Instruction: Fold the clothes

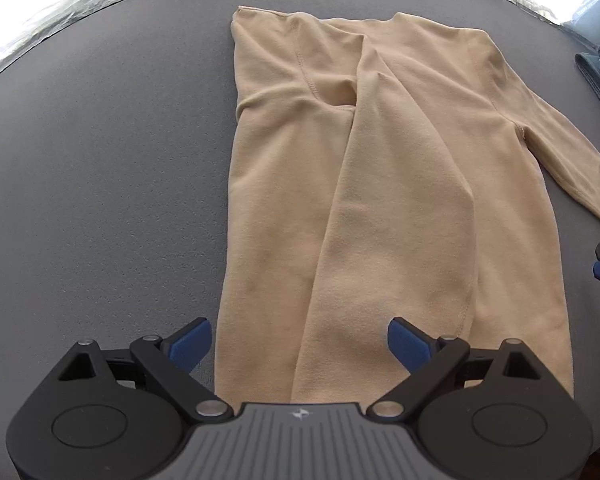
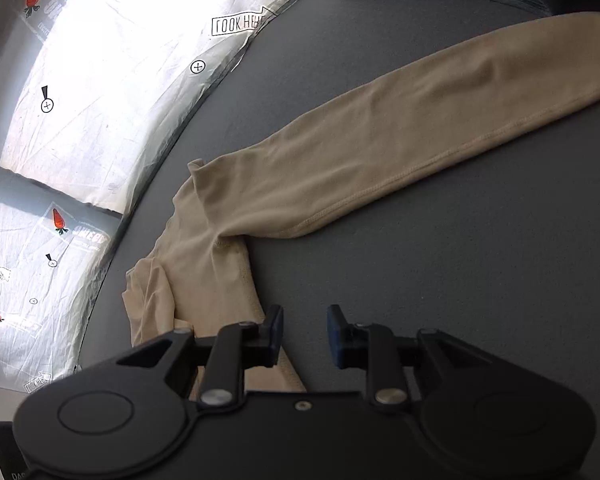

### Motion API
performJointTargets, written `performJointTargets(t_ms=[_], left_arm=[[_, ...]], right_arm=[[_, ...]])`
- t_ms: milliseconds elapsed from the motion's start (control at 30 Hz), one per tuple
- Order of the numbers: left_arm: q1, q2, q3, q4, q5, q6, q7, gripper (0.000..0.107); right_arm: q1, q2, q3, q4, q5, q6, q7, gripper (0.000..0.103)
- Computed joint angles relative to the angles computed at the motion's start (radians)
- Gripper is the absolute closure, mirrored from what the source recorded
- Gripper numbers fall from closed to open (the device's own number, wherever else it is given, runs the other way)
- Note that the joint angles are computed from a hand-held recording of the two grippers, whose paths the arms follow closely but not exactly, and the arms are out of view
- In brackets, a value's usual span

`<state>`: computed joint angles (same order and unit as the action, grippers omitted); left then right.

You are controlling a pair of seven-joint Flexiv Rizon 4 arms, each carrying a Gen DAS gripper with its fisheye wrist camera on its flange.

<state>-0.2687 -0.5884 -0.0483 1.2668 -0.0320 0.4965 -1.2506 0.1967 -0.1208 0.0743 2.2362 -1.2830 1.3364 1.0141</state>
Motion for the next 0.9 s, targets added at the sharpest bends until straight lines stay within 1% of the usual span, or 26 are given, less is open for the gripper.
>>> performJointTargets(t_ms=[33,67,100,233,300,333,400,500,567,667,767,833,900], left_arm=[[-0.006,0.004,0.003,0.010,0.007,0.005,-0.008,0.012],[-0.012,0.007,0.007,0.018,0.016,0.011,-0.016,0.012],[-0.018,0.008,0.009,0.022,0.024,0.015,-0.025,0.012],[-0.040,-0.001,0.018,0.012,0.058,0.026,-0.062,0.012],[-0.048,-0.012,0.020,-0.006,0.070,0.023,-0.080,0.012],[-0.053,-0.022,0.023,-0.023,0.077,0.016,-0.091,0.012],[-0.061,-0.042,0.026,-0.055,0.088,0.001,-0.107,0.012],[-0.071,-0.079,0.031,-0.112,0.104,-0.033,-0.119,0.006],[-0.071,-0.102,0.032,-0.152,0.100,-0.066,-0.131,0.004],[-0.066,-0.128,0.031,-0.197,0.082,-0.112,-0.152,0.004],[-0.059,-0.140,0.028,-0.215,0.070,-0.130,-0.159,0.004],[-0.055,-0.143,0.027,-0.219,0.064,-0.135,-0.160,0.004],[-0.052,-0.147,0.026,-0.225,0.060,-0.141,-0.159,0.004]], right_arm=[[0.005,0.024,0.019,0.021,0.073,-0.044,-0.078,0.071],[0.010,0.045,0.035,0.038,0.136,-0.089,-0.147,0.066],[0.015,0.062,0.046,0.047,0.184,-0.135,-0.203,0.064],[0.030,0.121,0.080,0.065,0.315,-0.325,-0.376,0.053],[0.045,0.135,0.098,0.047,0.336,-0.485,-0.446,0.046],[0.051,0.138,0.104,0.038,0.336,-0.559,-0.474,0.045],[0.059,0.131,0.107,0.022,0.321,-0.667,-0.524,0.034],[0.065,0.109,0.100,0.000,0.323,-0.806,-0.593,0.029],[0.063,0.098,0.092,-0.006,0.335,-0.861,-0.596,0.027],[0.058,0.094,0.084,-0.005,0.372,-0.932,-0.569,0.025],[0.054,0.105,0.085,0.008,0.407,-0.988,-0.542,0.023],[0.041,0.127,0.084,0.038,0.429,-0.968,-0.512,0.022],[0.017,0.163,0.081,0.089,0.411,-0.893,-0.456,0.022]])
